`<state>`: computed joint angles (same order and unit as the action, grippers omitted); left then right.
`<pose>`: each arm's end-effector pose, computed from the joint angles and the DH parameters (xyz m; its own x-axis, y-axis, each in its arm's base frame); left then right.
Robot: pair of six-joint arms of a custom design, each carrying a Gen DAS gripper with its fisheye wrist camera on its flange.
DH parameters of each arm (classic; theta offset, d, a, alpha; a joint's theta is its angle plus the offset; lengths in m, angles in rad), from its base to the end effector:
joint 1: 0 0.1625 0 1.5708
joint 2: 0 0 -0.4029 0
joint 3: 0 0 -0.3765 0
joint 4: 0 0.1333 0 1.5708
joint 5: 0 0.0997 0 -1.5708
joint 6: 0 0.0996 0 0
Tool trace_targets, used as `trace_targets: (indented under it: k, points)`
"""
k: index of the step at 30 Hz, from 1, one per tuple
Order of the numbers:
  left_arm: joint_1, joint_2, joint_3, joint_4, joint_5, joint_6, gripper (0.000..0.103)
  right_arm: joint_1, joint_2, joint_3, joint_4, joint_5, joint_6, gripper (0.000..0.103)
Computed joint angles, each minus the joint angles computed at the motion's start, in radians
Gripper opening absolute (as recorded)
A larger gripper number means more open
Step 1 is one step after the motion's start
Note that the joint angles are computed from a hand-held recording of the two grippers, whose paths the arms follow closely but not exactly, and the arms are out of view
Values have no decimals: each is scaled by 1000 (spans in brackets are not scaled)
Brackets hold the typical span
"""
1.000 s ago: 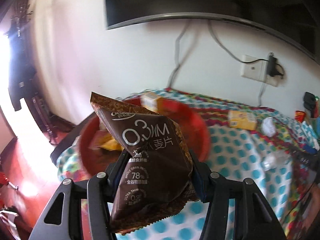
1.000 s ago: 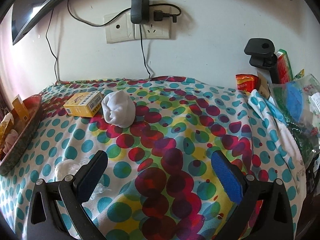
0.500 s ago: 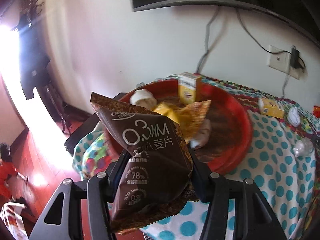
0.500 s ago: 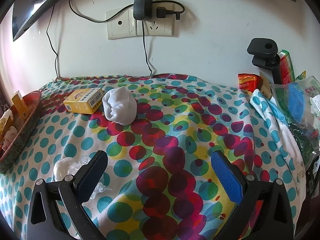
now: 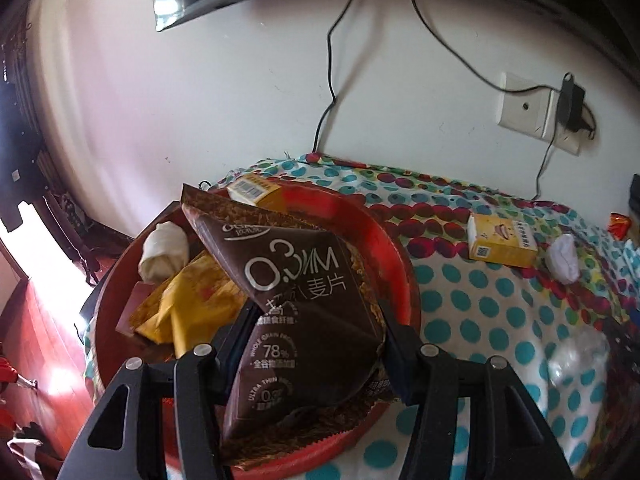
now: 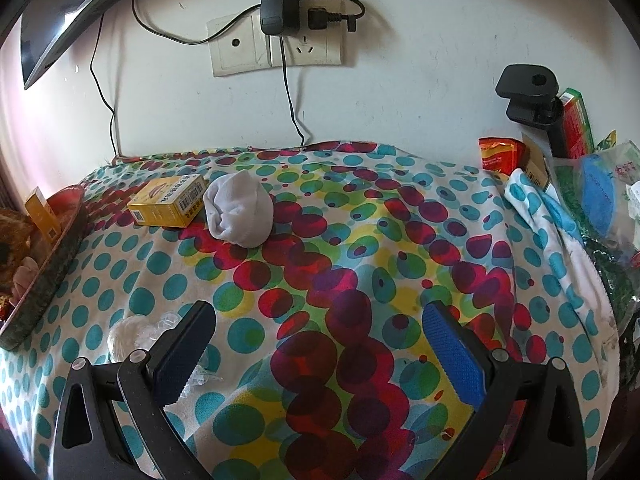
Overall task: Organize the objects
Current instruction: 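Carry the brown snack bag into the red tray and release it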
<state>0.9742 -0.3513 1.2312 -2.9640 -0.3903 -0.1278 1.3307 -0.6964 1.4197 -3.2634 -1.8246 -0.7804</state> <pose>-0.2201 -0.7253 0.0269 -0.6276 -0.2524 -0.7365 0.4128 0.6941 -0.5897 -0.0677 -0.7321 0.1994 -0.7278 -0.0802 0.6811 -0.5312 0.6940 -0.4859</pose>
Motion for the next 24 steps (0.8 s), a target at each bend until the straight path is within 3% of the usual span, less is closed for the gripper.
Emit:
trace_targets:
  k: [11,24]
  points:
    - [53,85,-182,153,41,-67,57,0,0,-12,37,-4,15,103]
    - [59,88,-184,198,57,-101,57,2,1,-14,39,-5,16,103]
